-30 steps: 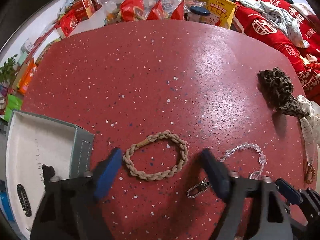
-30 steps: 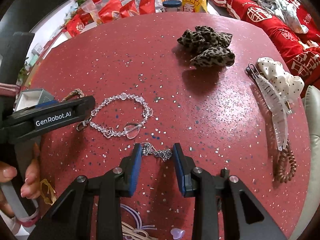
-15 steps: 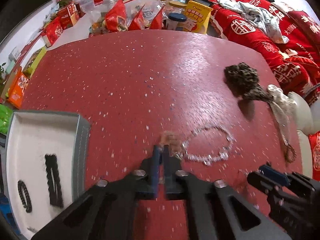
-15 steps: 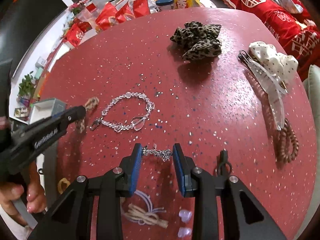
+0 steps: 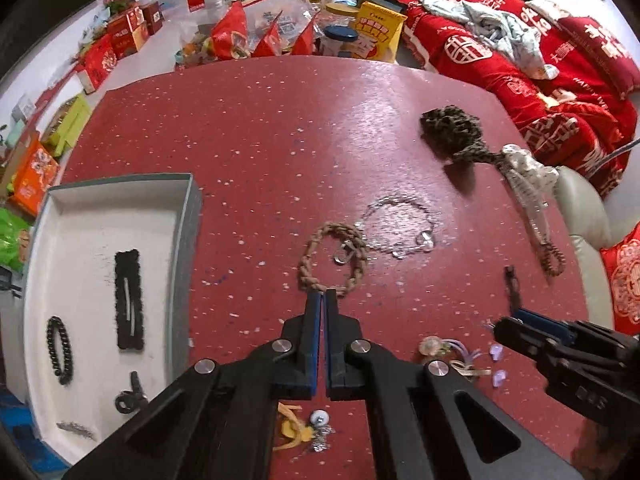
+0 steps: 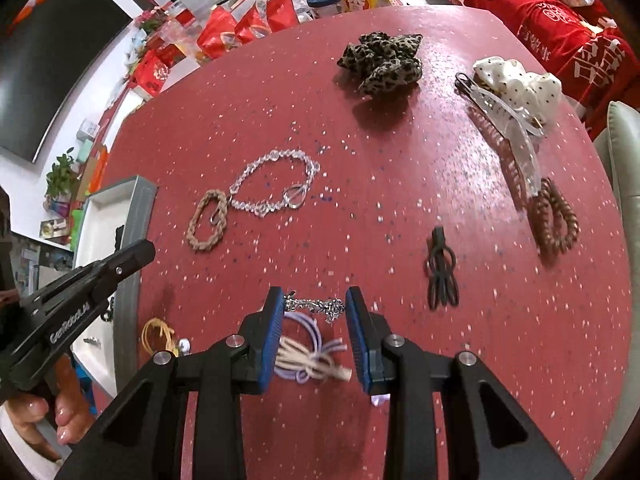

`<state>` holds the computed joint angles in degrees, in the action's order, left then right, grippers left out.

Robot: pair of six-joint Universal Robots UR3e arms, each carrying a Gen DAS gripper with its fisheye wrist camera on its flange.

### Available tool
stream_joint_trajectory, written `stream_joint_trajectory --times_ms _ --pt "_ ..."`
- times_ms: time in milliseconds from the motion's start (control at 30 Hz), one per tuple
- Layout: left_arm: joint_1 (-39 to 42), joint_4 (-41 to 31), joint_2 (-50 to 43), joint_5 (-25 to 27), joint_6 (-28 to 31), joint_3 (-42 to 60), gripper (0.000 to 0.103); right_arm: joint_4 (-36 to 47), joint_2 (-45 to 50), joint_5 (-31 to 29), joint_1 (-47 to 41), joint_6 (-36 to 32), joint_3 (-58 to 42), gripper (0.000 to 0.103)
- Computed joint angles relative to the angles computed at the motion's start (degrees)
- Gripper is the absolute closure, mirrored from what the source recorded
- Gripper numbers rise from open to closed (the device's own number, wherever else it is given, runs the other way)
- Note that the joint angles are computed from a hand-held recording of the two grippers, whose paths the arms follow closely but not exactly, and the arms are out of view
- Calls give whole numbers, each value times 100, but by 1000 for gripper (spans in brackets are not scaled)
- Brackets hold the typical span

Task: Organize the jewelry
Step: 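Lift the crystal bracelet with the right tool while the left tool lifts the braided bracelet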

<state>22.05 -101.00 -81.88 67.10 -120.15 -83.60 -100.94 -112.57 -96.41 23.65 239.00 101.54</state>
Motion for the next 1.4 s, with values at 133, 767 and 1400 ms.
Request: stream_joint_trajectory --times_ms 133,767,1400 --pt "-196 -15 -204 -2 -70 98 70 120 -6 -19 110 163 -103 69" --pt "-1301 2215 -434 690 -689 -1126 78 287 -612 19 115 537 294 69" --pt "1099 -2435 533 169 1662 1105 91 1286 -6 -157 845 1179 -1092 69"
